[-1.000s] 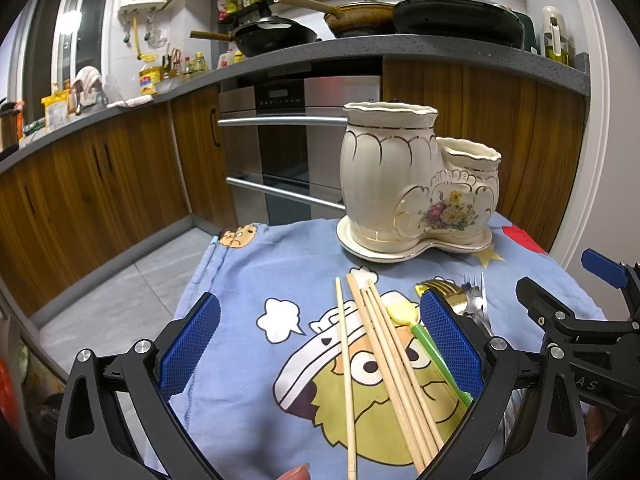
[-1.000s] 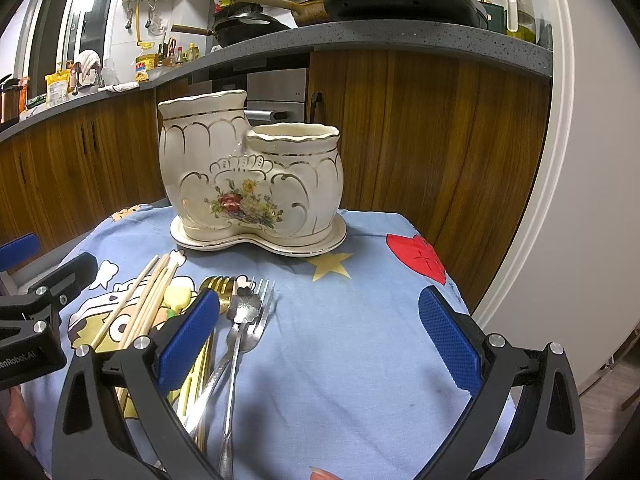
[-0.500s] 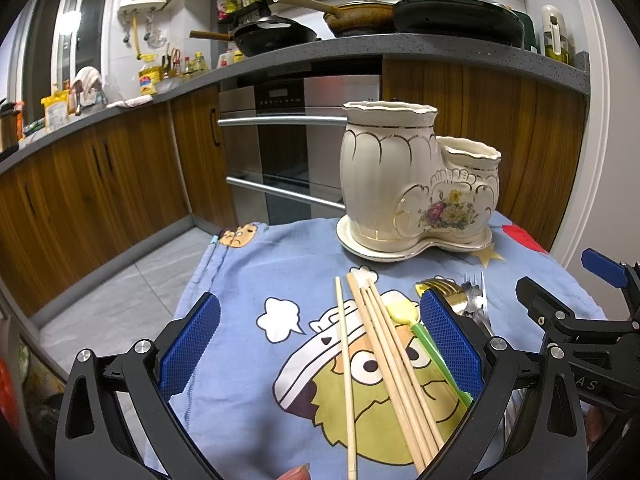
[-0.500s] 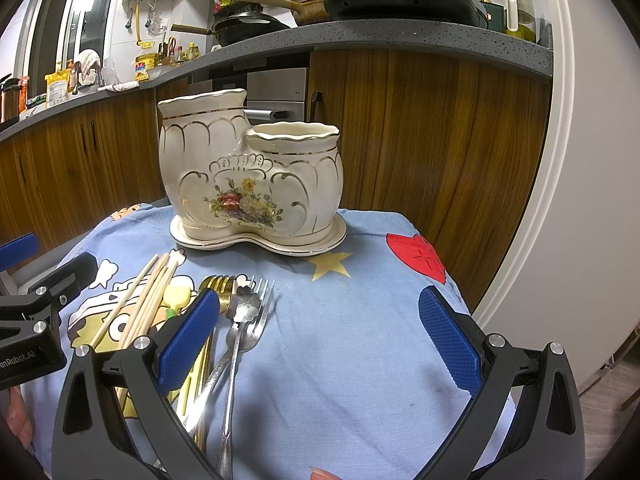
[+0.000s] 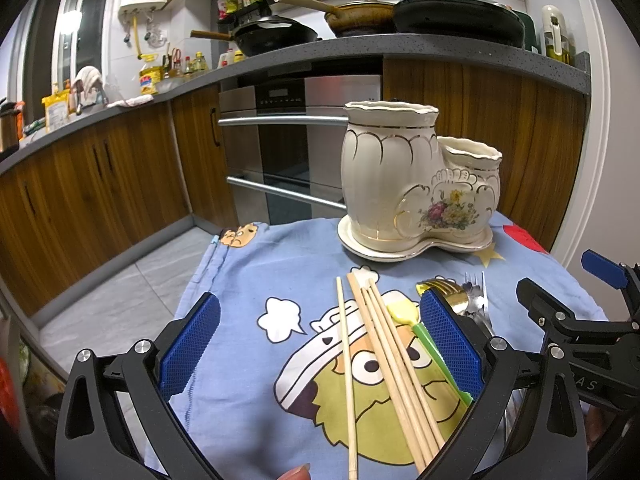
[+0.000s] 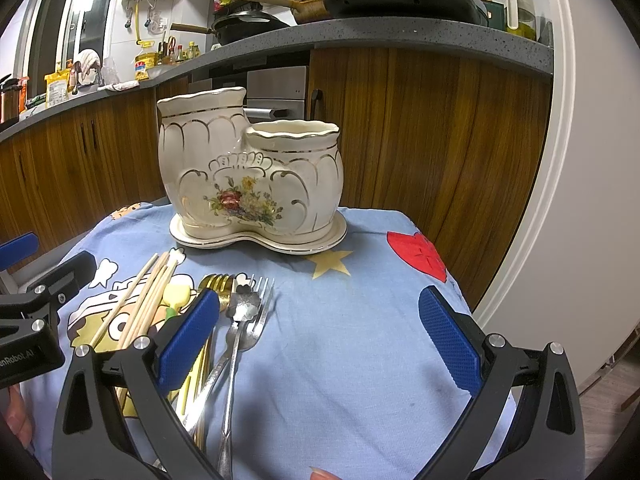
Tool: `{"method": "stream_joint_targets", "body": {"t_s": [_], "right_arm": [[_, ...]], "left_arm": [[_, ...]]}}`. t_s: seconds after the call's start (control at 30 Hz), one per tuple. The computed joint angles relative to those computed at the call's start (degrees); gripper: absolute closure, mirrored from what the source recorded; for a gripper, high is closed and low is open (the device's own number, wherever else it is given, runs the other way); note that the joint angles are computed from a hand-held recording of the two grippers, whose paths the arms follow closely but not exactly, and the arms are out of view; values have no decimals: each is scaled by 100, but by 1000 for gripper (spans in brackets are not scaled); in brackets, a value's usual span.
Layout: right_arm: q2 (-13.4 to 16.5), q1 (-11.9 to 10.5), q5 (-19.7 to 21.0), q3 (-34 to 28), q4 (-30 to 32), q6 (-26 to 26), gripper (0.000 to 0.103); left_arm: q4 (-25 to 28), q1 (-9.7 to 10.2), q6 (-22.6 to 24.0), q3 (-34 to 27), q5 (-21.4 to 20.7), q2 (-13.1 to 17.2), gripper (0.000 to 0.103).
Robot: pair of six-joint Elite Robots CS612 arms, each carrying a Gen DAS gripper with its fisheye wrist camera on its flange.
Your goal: Organize utensils
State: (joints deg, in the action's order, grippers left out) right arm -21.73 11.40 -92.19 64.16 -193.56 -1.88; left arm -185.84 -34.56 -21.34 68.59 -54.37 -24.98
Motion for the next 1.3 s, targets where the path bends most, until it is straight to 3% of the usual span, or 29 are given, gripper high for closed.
{"method": "stream_joint_targets", "body": {"t_s": [1.07,1.2,1.3], "right_arm": [[-6,-15,31,7,81,84,5],[-7,-80,402,-74,379,280,5],[-56,-116,591,-74,515,331,5]], "left_arm": [[-26,24,-48,30,-70,-4,3],[-311,118,-159,185,-487,-74,4],[-316,116,-168,108,-438,-33,4]]}}
